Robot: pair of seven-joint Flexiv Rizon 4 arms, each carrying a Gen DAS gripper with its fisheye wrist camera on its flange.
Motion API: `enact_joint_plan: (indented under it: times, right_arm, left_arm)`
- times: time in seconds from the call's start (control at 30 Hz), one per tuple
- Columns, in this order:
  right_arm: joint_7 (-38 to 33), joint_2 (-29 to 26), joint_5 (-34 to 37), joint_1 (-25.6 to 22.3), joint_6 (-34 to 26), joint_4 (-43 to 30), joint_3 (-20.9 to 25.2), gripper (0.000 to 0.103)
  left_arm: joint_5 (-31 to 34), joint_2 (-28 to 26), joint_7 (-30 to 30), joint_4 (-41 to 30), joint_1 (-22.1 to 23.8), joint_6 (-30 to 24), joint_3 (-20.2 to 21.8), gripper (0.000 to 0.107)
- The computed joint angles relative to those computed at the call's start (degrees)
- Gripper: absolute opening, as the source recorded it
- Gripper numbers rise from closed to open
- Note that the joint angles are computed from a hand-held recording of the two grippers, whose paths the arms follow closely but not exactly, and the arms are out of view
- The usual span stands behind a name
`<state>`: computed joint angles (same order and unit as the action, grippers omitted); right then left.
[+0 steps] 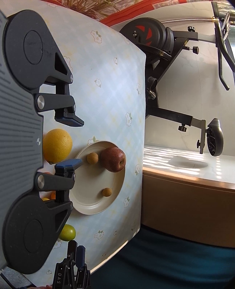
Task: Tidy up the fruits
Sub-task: 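Lift the left tool away from the plate toward the fruit cluster, then lower the right tool over the yellow-green apple in the fruit cluster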
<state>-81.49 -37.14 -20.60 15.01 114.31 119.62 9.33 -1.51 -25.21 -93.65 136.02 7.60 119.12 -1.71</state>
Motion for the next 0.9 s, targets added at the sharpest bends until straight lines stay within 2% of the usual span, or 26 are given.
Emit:
enact_joint_plan:
  times: [0.1,0.27,0.33,0.4,0.47,0.53,0.63,0.73,0.8,0.9]
  right_arm:
    - [0.73,0.31,0.88,-0.15,1.07,1.50,0.57,0.030]
    - [2.40,0.63,1.52,-0.42,2.11,3.54,1.54,0.030]
    - [2.44,0.84,2.49,0.66,2.92,4.53,0.70,0.030]
    - [2.97,0.91,1.98,-0.02,3.17,5.28,1.35,0.030]
    - [2.84,1.14,2.03,0.49,3.42,6.09,0.98,0.031]
    - [2.22,1.54,2.75,1.59,3.90,7.04,0.24,0.033]
    - [3.10,1.49,1.99,0.51,4.49,7.74,1.54,0.039]
    - [0.98,1.93,3.89,4.20,4.33,8.19,-1.09,0.040]
    - [0.43,1.78,3.70,4.24,4.05,8.00,-0.76,0.040]
    - [0.36,1.44,3.57,4.00,4.42,7.84,-0.09,0.044]
  left_arm:
    - [0.65,0.50,-1.09,1.18,0.90,0.49,-0.43,0.041]
    - [0.15,0.54,-2.14,2.80,-0.13,2.27,0.47,0.041]
    - [1.22,0.54,-3.90,3.61,1.28,3.10,-0.43,0.041]
    - [4.20,0.40,-7.03,4.28,4.75,3.67,-2.64,0.041]
    - [5.30,0.29,-8.09,4.44,5.35,3.66,-2.74,0.041]
    - [4.28,0.13,-7.57,4.68,3.45,4.09,-1.07,0.041]
    - [3.17,-0.31,-7.45,5.23,1.91,5.38,0.22,0.041]
    - [-1.63,-0.98,-5.99,6.03,-2.92,6.89,3.12,0.042]
    - [-4.40,-1.15,-4.77,6.55,-5.27,7.23,4.22,0.042]
    - [-5.41,-1.00,-3.55,7.17,-5.81,7.35,4.34,0.042]
